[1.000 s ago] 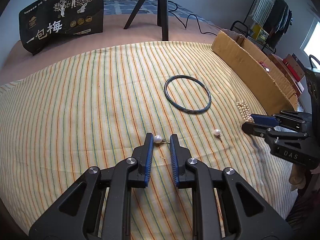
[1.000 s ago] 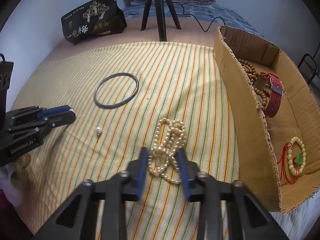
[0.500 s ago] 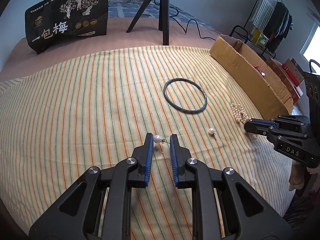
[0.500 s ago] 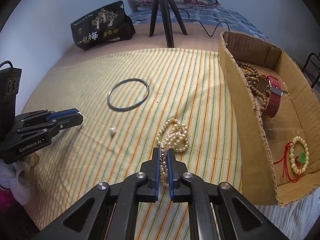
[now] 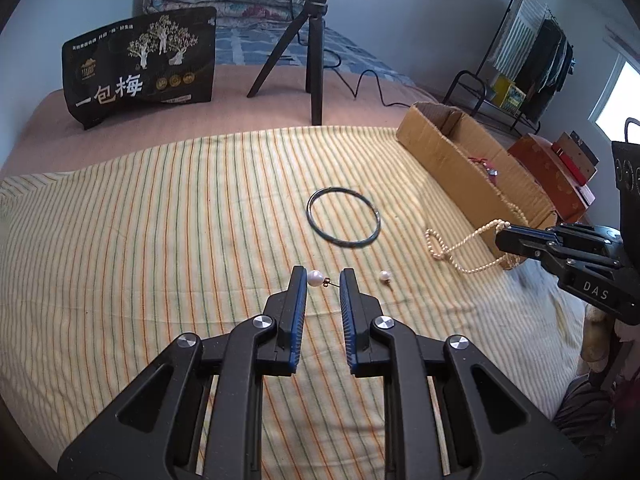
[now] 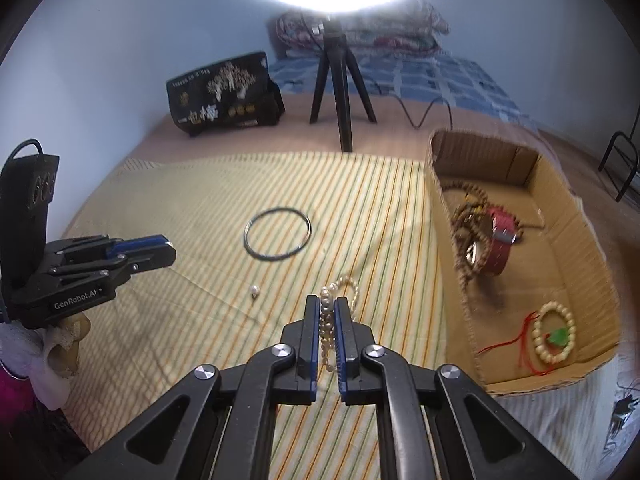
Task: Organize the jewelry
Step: 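Lift the pearl earring and pearl necklace and carry both over the cardboard box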
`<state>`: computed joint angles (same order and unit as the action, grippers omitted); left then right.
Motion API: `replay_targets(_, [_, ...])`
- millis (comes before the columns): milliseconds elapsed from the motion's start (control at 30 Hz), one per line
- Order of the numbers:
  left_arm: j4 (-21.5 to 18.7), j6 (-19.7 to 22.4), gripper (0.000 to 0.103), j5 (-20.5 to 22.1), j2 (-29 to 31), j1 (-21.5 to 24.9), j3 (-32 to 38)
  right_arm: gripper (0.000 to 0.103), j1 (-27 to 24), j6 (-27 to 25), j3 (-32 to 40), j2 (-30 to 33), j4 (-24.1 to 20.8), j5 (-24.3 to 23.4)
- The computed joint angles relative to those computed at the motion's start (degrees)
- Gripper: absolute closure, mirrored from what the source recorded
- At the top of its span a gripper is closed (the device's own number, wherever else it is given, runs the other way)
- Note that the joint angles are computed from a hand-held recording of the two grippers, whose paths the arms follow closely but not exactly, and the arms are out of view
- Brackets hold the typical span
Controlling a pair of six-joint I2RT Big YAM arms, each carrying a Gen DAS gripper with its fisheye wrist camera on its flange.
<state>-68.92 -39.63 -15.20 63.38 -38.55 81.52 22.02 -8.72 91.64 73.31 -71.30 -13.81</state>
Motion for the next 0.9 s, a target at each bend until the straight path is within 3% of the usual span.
replay_targets(467, [-0.5,0.2,0.088,-3.1,1.0,-4.2,6.1,0.099,-1.4,0.0,6.0,-1.8,-0.1,-2.1])
replay_targets(900, [1.9,1.9,0.088,-4.0,6.2,-7.8,14.2,0.099,-7.8,0.4,11.4,-1.6,0.4,-5.1])
